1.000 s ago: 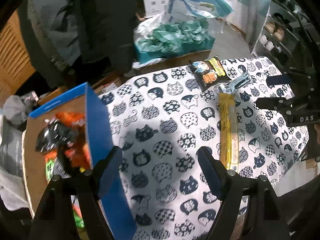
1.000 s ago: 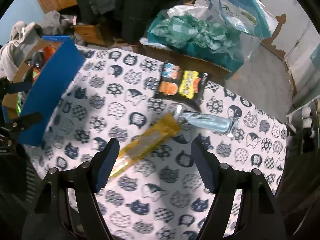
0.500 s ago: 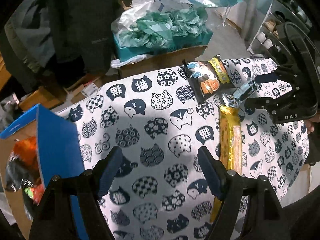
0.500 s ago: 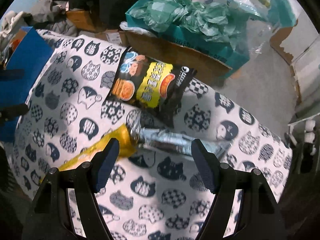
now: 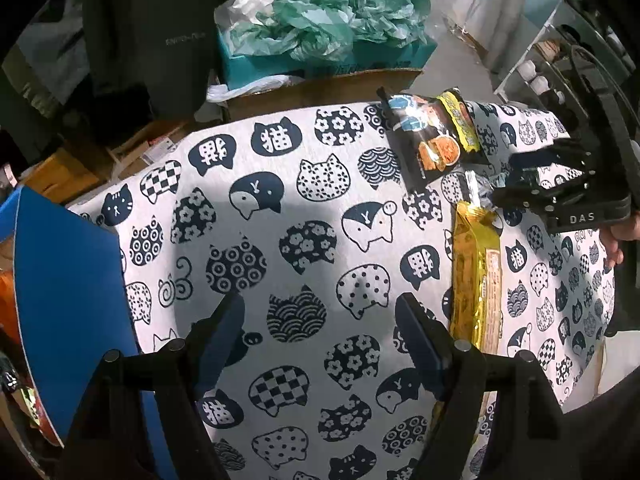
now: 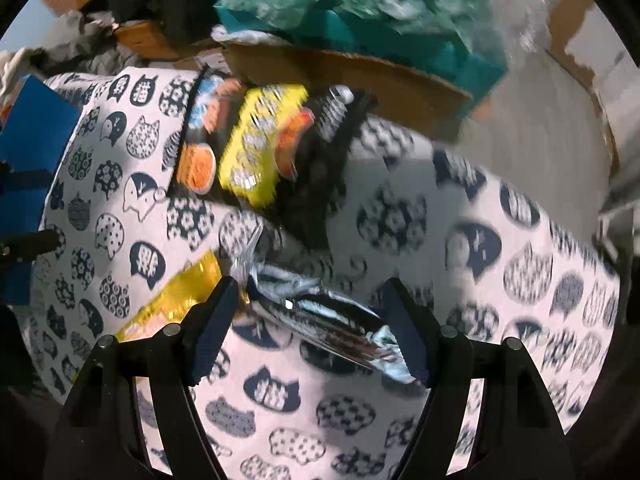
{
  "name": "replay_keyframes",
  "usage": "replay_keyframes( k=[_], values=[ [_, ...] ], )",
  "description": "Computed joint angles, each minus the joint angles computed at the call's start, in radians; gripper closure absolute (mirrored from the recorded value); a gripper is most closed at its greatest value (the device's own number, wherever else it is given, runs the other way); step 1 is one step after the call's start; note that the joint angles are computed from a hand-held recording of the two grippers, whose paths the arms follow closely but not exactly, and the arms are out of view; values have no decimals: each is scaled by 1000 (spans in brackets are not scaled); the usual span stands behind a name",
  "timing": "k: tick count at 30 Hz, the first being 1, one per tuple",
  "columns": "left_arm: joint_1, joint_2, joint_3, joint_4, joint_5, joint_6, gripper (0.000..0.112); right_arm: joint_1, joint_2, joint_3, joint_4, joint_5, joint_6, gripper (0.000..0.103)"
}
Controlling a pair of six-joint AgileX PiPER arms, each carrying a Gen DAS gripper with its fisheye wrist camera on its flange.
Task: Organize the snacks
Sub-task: 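Move the left tool to the yellow wafer bar while the right tool approaches the silver packet, then grasp the silver packet with the right tool while the left tool grasps the yellow wafer bar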
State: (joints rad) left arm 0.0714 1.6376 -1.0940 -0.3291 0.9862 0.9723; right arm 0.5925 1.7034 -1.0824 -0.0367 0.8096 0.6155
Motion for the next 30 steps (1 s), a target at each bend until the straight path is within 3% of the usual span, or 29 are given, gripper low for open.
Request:
replay_keyframes(
  k=[9,10,12,15,19,30],
  values=[
    [-49,-90,84,4,3,19,33,102,-68,117,-50,25,160,31],
    [-58,-104,95,7,8,21,33,118,-72,131,-64,20,179,35],
    [-80,-132,120,17,4,15,33,137,-71,146,-62,11,198,64],
    [-110,-163,149,25,5,0,33,185,-94,175,-90,15,288,75],
    [-169,-182,183,39,1,-48,32,266,-142,214,-91,51,415,75],
    [-332,-170,251,101,-60,-192,32,548,-357,456,-111,-19,855,75]
  ],
)
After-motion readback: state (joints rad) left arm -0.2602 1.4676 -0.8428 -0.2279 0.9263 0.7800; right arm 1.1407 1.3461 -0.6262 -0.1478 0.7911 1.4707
